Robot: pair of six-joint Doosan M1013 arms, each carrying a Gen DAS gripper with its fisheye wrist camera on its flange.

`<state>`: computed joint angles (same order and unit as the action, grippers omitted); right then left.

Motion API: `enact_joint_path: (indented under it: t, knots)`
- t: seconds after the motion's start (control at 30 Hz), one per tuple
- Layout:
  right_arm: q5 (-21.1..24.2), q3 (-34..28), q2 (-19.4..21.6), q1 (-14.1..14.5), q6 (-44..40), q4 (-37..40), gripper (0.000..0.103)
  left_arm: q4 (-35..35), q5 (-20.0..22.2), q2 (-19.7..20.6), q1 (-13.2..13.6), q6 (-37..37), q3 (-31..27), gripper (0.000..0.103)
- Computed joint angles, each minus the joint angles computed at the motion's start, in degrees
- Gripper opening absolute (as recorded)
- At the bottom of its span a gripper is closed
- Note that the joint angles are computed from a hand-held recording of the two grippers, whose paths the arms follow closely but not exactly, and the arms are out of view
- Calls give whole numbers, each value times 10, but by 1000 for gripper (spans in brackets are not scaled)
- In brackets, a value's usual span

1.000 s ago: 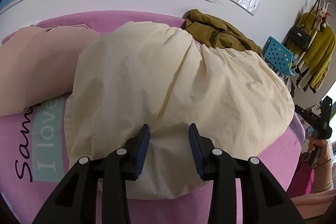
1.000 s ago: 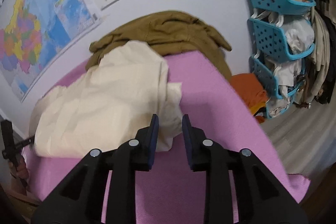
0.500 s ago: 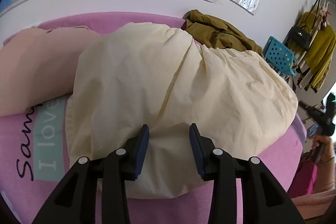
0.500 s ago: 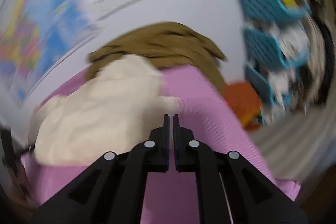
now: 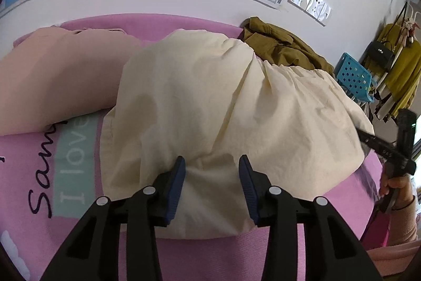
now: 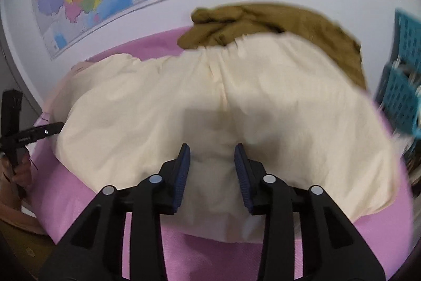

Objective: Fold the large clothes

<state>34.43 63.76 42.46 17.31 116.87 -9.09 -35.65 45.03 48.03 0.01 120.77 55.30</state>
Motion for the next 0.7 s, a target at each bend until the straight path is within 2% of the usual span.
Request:
enact_joint_path:
  t: [0.07,0.17,0.2,0.27,0.33,0.47,0.57,0.63,0.7]
  knots:
    - [-34,3,-9,8,-31,-1,50,-9,-11,-10,1,11,14,50]
    - [-40,-22,0,19,-183,81,61,-38,-22,-23,5,36,34,60]
    - [-34,-32,5,24,-220,99,68,-47,-19,-29,8,41,41,61]
    - [-7,-59,19,32,-323,155,70,-70,-6,-37,13,59,55,61]
    - [24,-91,40,46,-374,142,76,-87,9,-43,16,65,66,62]
    - [68,-127,67,70,-443,98,78,-129,46,-52,24,85,89,67]
    - [71,-131,80,84,-421,5,78,-149,76,-49,26,91,96,69]
    - [67,-129,82,85,-404,-14,72,-149,100,-39,25,71,87,69]
    - [63,-128,81,82,-399,-8,59,-161,121,-28,24,61,76,72]
